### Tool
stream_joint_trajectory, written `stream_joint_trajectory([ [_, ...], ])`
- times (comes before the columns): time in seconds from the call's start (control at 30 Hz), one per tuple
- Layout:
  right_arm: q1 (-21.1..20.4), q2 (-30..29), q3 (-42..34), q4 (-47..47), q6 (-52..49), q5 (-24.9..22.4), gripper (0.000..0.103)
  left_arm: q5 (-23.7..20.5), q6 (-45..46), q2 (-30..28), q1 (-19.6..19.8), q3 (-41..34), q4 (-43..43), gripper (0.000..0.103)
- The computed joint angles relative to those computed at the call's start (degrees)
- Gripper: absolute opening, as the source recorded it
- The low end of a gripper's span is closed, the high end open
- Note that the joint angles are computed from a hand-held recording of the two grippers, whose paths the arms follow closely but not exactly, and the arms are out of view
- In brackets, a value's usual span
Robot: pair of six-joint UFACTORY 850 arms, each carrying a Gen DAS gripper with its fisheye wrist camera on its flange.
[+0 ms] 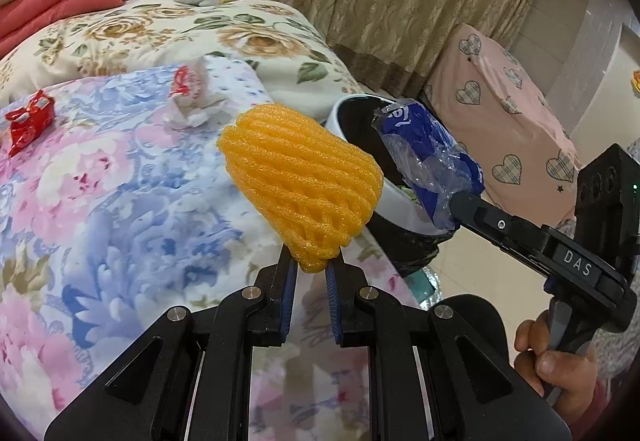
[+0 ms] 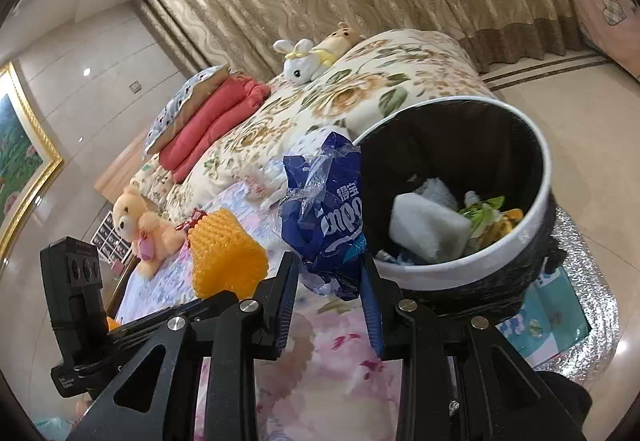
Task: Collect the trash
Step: 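Carry the orange foam net and blue plastic bag over the trash bin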
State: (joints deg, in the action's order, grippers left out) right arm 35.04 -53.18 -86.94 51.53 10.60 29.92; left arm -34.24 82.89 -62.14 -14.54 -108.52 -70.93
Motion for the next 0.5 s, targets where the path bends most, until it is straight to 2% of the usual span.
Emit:
stream_joint_trajectory([
  [0.5,-1.17,2.47,4.77,2.57,-0.10,1.45,0.031,-0.38,-1.85,-0.79,-3.15,-2.81,3.27,0.013],
])
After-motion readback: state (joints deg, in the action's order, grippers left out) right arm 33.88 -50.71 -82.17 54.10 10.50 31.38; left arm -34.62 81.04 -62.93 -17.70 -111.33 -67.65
